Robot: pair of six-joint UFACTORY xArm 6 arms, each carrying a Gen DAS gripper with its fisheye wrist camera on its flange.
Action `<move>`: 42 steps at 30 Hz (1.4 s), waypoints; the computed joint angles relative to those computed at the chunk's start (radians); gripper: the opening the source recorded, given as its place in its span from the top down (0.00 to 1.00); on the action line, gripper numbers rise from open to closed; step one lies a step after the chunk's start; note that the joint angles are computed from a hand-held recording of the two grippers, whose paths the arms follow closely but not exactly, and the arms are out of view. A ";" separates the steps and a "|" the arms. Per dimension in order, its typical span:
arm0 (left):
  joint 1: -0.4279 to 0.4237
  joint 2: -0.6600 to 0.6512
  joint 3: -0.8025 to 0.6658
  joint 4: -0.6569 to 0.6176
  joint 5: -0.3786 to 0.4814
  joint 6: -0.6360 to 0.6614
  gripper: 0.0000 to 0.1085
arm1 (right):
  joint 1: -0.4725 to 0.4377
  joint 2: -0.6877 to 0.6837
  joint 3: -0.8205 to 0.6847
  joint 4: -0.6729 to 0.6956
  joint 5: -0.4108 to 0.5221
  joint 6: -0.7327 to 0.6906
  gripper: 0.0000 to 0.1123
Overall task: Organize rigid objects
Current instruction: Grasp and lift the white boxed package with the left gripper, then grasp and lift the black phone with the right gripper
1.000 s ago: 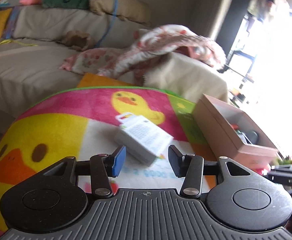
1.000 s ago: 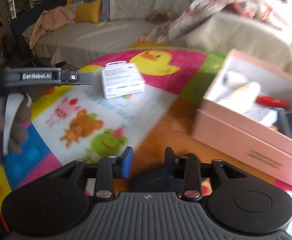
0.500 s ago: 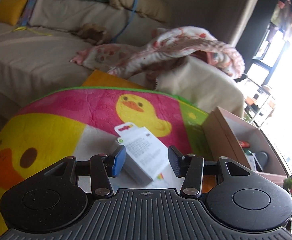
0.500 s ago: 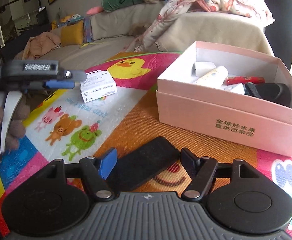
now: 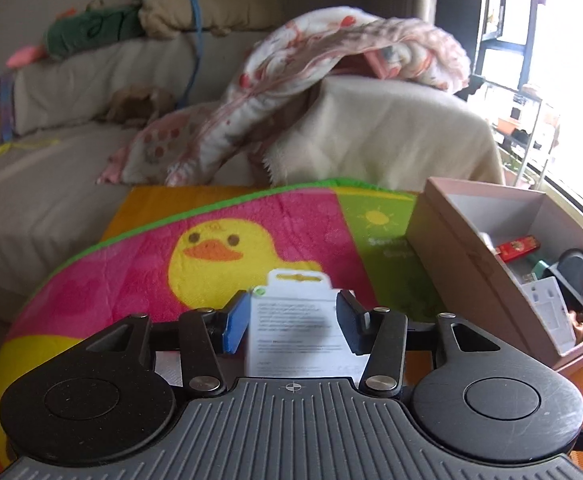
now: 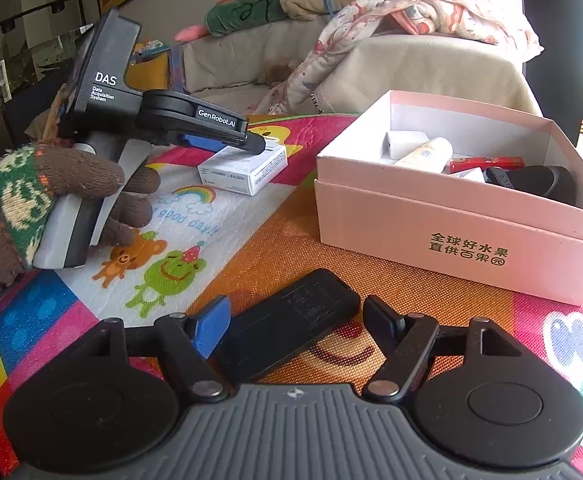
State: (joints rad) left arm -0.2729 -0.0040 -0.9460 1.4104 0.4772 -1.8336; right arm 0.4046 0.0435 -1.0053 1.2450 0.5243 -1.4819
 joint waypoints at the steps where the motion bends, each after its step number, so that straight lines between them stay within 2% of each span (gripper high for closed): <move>1: -0.010 0.002 -0.006 0.017 0.005 -0.004 0.52 | 0.001 0.000 0.000 -0.002 -0.002 0.001 0.34; 5: -0.031 0.040 -0.034 -0.007 -0.017 0.059 0.52 | 0.008 -0.002 0.004 -0.003 -0.016 -0.005 0.33; 8: -0.073 0.072 -0.054 0.027 0.049 0.111 0.48 | 0.011 -0.002 0.006 0.002 -0.027 -0.002 0.33; 10: -0.084 0.083 -0.057 0.056 0.059 0.116 0.39 | 0.010 -0.001 0.004 0.000 -0.026 0.003 0.32; 13: -0.087 0.092 -0.063 0.061 0.046 0.122 0.31 | 0.009 0.000 0.004 0.001 -0.026 0.001 0.32; 17: -0.092 0.111 -0.078 0.047 0.026 0.194 0.20 | 0.010 -0.001 0.005 0.001 -0.026 0.002 0.32; 21: -0.096 0.108 -0.071 0.083 0.038 0.162 0.20 | 0.010 -0.001 0.005 0.002 -0.026 0.002 0.32; 25: -0.111 0.094 -0.063 0.024 0.139 0.179 0.21 | 0.011 -0.001 0.006 0.002 -0.027 0.002 0.32; 28: -0.098 0.072 -0.040 0.004 0.166 0.154 0.21 | 0.011 -0.002 0.006 0.002 -0.027 0.001 0.32; 30: -0.075 0.059 -0.024 -0.035 0.133 0.168 0.21 | 0.011 -0.001 0.005 0.002 -0.027 0.002 0.32; 33: -0.009 0.032 0.026 -0.030 -0.027 0.118 0.22 | 0.012 -0.002 0.006 -0.001 -0.029 0.004 0.31; 37: 0.036 0.013 0.051 0.130 -0.151 -0.029 0.23 | 0.012 -0.002 0.007 0.000 -0.032 0.004 0.31; 42: 0.025 0.014 0.041 0.143 -0.133 -0.050 0.23 | 0.010 0.000 0.003 -0.004 -0.027 0.007 0.30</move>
State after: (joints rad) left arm -0.2479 0.0098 -0.9049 1.5536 0.3440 -1.8837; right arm 0.4142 0.0438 -1.0019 1.2410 0.4975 -1.4745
